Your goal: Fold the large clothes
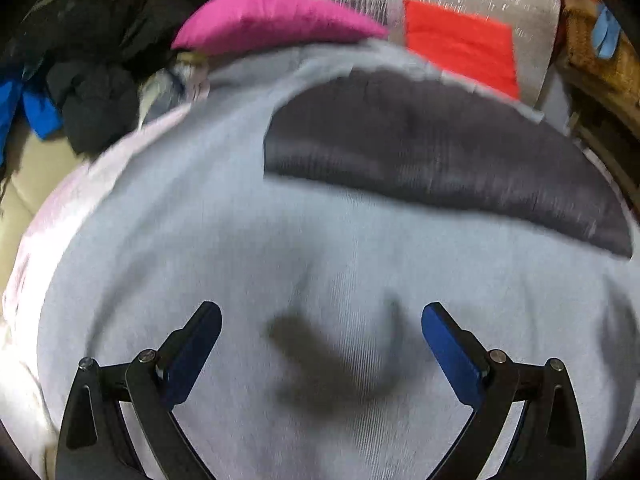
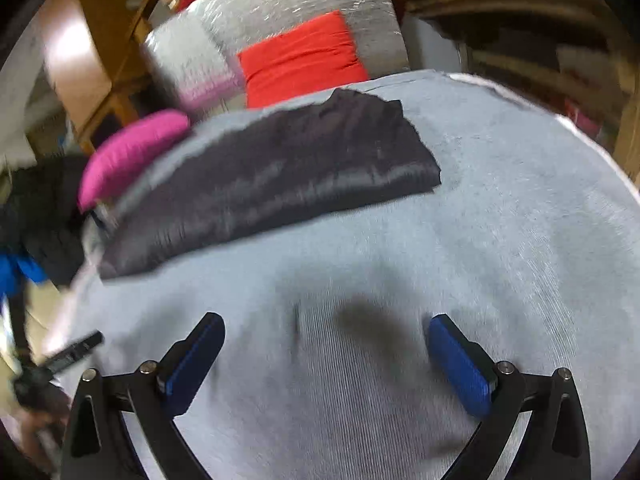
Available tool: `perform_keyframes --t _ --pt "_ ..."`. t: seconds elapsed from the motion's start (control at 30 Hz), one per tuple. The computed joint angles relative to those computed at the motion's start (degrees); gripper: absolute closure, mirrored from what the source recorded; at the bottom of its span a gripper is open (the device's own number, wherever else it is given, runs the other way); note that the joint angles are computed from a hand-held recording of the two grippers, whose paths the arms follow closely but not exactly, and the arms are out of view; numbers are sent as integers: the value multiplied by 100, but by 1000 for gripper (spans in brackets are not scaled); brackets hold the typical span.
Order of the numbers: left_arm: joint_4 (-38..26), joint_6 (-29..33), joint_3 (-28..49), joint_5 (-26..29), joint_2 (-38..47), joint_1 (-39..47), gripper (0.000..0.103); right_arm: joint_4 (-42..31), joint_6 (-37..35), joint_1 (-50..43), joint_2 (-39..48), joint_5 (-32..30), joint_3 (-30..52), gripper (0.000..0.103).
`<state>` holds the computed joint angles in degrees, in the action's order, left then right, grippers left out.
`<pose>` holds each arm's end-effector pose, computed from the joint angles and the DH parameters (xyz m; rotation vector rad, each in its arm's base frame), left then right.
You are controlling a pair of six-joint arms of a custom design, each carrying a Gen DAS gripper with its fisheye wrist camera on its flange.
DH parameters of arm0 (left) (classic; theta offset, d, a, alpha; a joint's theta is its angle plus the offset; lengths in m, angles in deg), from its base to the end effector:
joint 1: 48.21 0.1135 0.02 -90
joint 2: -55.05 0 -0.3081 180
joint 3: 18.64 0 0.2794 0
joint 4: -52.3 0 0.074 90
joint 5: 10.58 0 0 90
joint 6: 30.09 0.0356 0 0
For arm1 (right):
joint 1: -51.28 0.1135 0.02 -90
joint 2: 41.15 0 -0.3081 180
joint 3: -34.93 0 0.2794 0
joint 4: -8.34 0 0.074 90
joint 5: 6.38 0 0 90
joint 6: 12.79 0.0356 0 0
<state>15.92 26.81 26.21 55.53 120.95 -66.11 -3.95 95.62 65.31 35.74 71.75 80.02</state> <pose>0.2065 -0.0515 0.2046 -0.4746 2.4109 0.1598 0.2560 0.0715 0.1906 -0.0138 2.3794 0.5185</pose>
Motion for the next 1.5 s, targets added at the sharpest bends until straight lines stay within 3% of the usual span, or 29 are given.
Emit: perform_keyframes --t 0.13,0.2,0.3,0.37,0.5,0.63,0.67,0.7,0.73,0.77,0.8,0.83,0.87,1.0,1.2,1.3,1.43,1.5 --pt "432 833 318 972 -15 1400 2 -254 60 -955 722 -894 905 0" --pt "667 1165 545 1479 302 2024 2 -615 -171 -1258 1367 -1267 1658 0" --pt "854 1517 1235 2671 1268 2982 2 -1369 -501 -1492 2479 -1674 3034 0" --pt "810 1624 1747 3270 1934 3264 2 -1830 -560 -1571 3249 -1899 4017 0" --pt "708 1678 2611 3821 3054 3371 2 -2615 -643 -1523 4346 -2140 5456 0" --pt "216 1767 3312 4223 3943 3235 2 -3126 -1061 -1239 4926 -1816 6304 0" --pt "392 1836 3253 4003 3931 3112 2 -3228 -1141 -1198 4962 -1806 6389 5" --pt "499 1956 3234 3960 3930 3033 8 -3354 -1228 -1151 5008 -1898 6500 33" --pt "419 2033 3293 4034 3972 2961 31 -3634 -1398 -1082 5084 -2041 6701 42" --pt "311 2041 3372 4055 3981 2899 40 -3745 -1505 -1001 5052 -1808 6759 54" --pt "125 2018 3500 3955 3982 2818 56 -3863 -1572 -941 5060 -1760 6838 69" --pt "-67 2019 3632 3927 3986 2768 73 -4055 -1609 -867 5074 -1619 6988 72" --pt "-243 1989 3750 3797 3950 2696 78 -4203 -1652 -797 5045 -1441 7108 80" --pt "-577 1938 3885 3250 3264 2413 85 -4463 -1794 -693 4574 -1276 7209 91" --pt "-899 1934 3379 2880 1391 2027 86 -4716 -2169 -548 3197 -1039 6902 93" --pt "-971 1890 2542 2659 203 1781 85 -4540 -2376 -734 2219 -1206 5971 92" --pt "-843 1445 1230 2734 -843 1623 83 -4037 -2507 -1229 1147 -1616 4044 92" --pt "-630 1042 483 2536 -915 1378 76 -3684 -2382 -1420 974 -1738 3211 83"
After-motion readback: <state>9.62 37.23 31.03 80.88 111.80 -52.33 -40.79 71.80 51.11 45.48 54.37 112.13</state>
